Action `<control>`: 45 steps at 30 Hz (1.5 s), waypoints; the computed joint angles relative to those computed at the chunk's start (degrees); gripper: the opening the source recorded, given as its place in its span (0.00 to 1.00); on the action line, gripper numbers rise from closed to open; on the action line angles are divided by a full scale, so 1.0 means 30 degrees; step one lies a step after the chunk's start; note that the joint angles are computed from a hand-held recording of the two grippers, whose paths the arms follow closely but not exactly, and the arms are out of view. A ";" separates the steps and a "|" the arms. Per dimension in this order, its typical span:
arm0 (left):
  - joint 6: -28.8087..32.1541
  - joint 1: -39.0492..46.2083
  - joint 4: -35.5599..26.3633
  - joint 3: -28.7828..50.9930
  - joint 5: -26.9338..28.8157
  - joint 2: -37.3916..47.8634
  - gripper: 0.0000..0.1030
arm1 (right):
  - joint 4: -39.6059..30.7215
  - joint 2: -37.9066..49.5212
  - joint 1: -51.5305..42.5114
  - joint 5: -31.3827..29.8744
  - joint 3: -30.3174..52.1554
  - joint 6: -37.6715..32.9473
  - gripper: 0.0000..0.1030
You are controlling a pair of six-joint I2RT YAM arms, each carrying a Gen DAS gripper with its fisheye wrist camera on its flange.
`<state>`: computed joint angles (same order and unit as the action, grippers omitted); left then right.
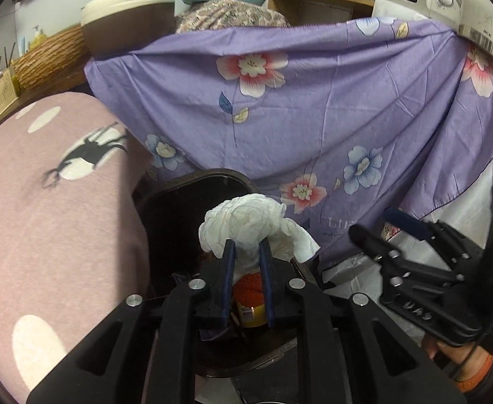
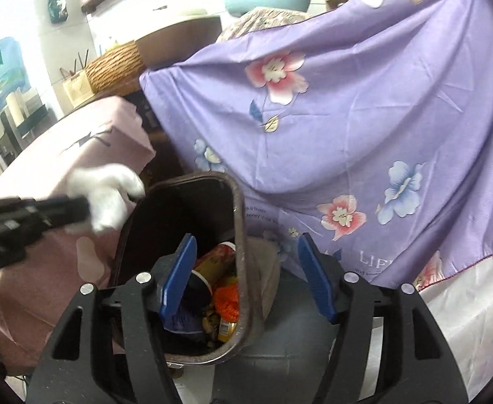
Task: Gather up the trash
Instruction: 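Open both tools over the bin to drop the tissue and foam net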
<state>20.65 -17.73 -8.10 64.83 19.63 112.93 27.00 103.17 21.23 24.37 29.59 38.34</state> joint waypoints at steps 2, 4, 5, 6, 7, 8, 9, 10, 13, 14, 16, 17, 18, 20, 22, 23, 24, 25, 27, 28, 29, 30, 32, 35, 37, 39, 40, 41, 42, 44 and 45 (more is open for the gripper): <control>-0.0008 -0.0260 0.0059 0.0136 -0.0248 0.0349 0.27 | 0.0018 -0.0312 0.0005 0.0217 -0.0290 0.0197 0.62; -0.0083 -0.0443 0.0287 0.0128 -0.0469 0.0561 0.39 | -0.0017 -0.0620 -0.0039 0.0336 -0.0545 0.0360 0.63; -0.0137 -0.0513 0.0351 0.0166 -0.0530 0.0691 0.47 | 0.0000 -0.0778 -0.0073 0.0389 -0.0695 0.0411 0.63; -0.0214 -0.0551 0.0386 0.0190 -0.0570 0.0777 0.51 | 0.0019 -0.0977 -0.0110 0.0453 -0.0874 0.0485 0.63; -0.0286 -0.0559 0.0449 0.0178 -0.0530 0.0815 0.55 | -0.0007 -0.1065 -0.0057 0.0535 -0.0946 0.0588 0.64; -0.0294 -0.0554 0.0476 0.0129 -0.0466 0.0795 0.57 | 0.0001 -0.1220 -0.0064 0.0590 -0.1091 0.0664 0.64; -0.0281 -0.0575 0.0517 0.0073 -0.0447 0.0757 0.58 | 0.0025 -0.1360 -0.0074 0.0633 -0.1231 0.0716 0.65; -0.0281 -0.0582 0.0634 -0.0015 -0.0499 0.0687 0.61 | 0.0034 -0.1476 -0.0053 0.0685 -0.1339 0.0758 0.65; -0.0200 -0.0538 0.1023 -0.0456 -0.0469 0.0270 0.63 | -0.0203 -0.1771 -0.0062 0.0818 -0.1450 0.0901 0.65; -0.0194 -0.0509 0.1138 -0.0600 -0.0414 0.0110 0.65 | -0.0219 -0.1949 -0.0072 0.0821 -0.1548 0.0945 0.65; -0.0197 -0.0441 0.1434 -0.0940 -0.0368 -0.0264 0.66 | -0.0395 -0.2162 -0.0048 0.0908 -0.1543 0.0951 0.65; -0.0191 -0.0389 0.1619 -0.1174 -0.0321 -0.0518 0.68 | -0.0627 -0.2299 0.0002 0.0955 -0.1483 0.0960 0.65; -0.0190 -0.0319 0.1822 -0.1436 -0.0278 -0.0801 0.69 | -0.0774 -0.2422 0.0124 0.1067 -0.1436 0.0984 0.65; -0.0237 -0.0177 0.2191 -0.1970 -0.0245 -0.1395 0.71 | -0.0983 -0.2730 0.0297 0.1276 -0.1447 0.0971 0.66; -0.0331 0.0064 0.2511 -0.2552 0.0057 -0.2152 0.74 | -0.1290 -0.3070 0.0513 0.1513 -0.1456 0.1082 0.73; -0.0370 0.0213 0.2687 -0.2881 0.0233 -0.2566 0.77 | -0.1356 -0.3243 0.0650 0.1643 -0.1494 0.1154 0.74; -0.0428 0.0341 0.2884 -0.3193 0.0339 -0.2994 0.78 | -0.1441 -0.3422 0.0766 0.1693 -0.1489 0.1141 0.74; -0.0458 0.0467 0.3149 -0.3549 0.0406 -0.3464 0.81 | -0.1600 -0.3618 0.0871 0.1739 -0.1475 0.1099 0.74; -0.0504 0.0815 0.3860 -0.4371 0.0427 -0.4501 0.85 | -0.2072 -0.4051 0.1214 0.2001 -0.1356 0.1167 0.74; -0.0496 0.0980 0.4061 -0.4636 0.0435 -0.4865 0.86 | -0.2241 -0.4320 0.1379 0.2129 -0.1338 0.1182 0.74; -0.0490 0.1235 0.4350 -0.5020 0.0475 -0.5367 0.88 | -0.2373 -0.4557 0.1448 0.2189 -0.1341 0.1143 0.75; -0.0578 0.1499 0.4630 -0.5398 0.0382 -0.5871 0.89 | -0.2776 -0.4905 0.1700 0.2437 -0.1211 0.1160 0.76; -0.0729 0.2147 0.5214 -0.6193 0.0381 -0.6908 0.93 | -0.3511 -0.5407 0.2242 0.3045 -0.0905 0.1174 0.77; -0.1126 0.3484 0.6441 -0.7612 0.0676 -0.8691 0.95 | -0.4336 -0.6271 0.3559 0.4272 -0.0427 0.1086 0.79; -0.0910 0.4554 0.7182 -0.8577 0.1381 -0.9810 0.95 | -0.4802 -0.6648 0.4761 0.5504 0.0039 0.1062 0.89; -0.0875 0.5729 0.8111 -0.9668 0.1759 -1.1000 0.95 | -0.5080 -0.6844 0.6143 0.6898 0.0531 0.0892 0.93; -0.0912 0.6373 0.8432 -1.0053 0.2022 -1.1451 0.95 | -0.5134 -0.6846 0.7009 0.7720 0.0847 0.0688 0.95; -0.1036 0.7001 0.8514 -1.0374 0.2239 -1.1906 0.95 | -0.5472 -0.6743 0.7887 0.8496 0.1331 0.0586 0.95; -0.1173 0.7673 0.8401 -1.0619 0.2539 -1.2350 0.95 | -0.5861 -0.6603 0.8681 0.9195 0.1805 0.0516 0.95; -0.1534 0.8798 0.8332 -1.0927 0.3241 -1.2913 0.95 | -0.6041 -0.6245 1.0036 1.0332 0.2458 0.0385 0.95; -0.1864 0.9279 0.8284 -1.1075 0.3384 -1.3242 0.95 | -0.5945 -0.6072 1.0691 1.0688 0.2691 0.0182 0.95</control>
<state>15.05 10.11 16.75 31.61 29.79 73.20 9.16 84.95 53.30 56.43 37.67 38.89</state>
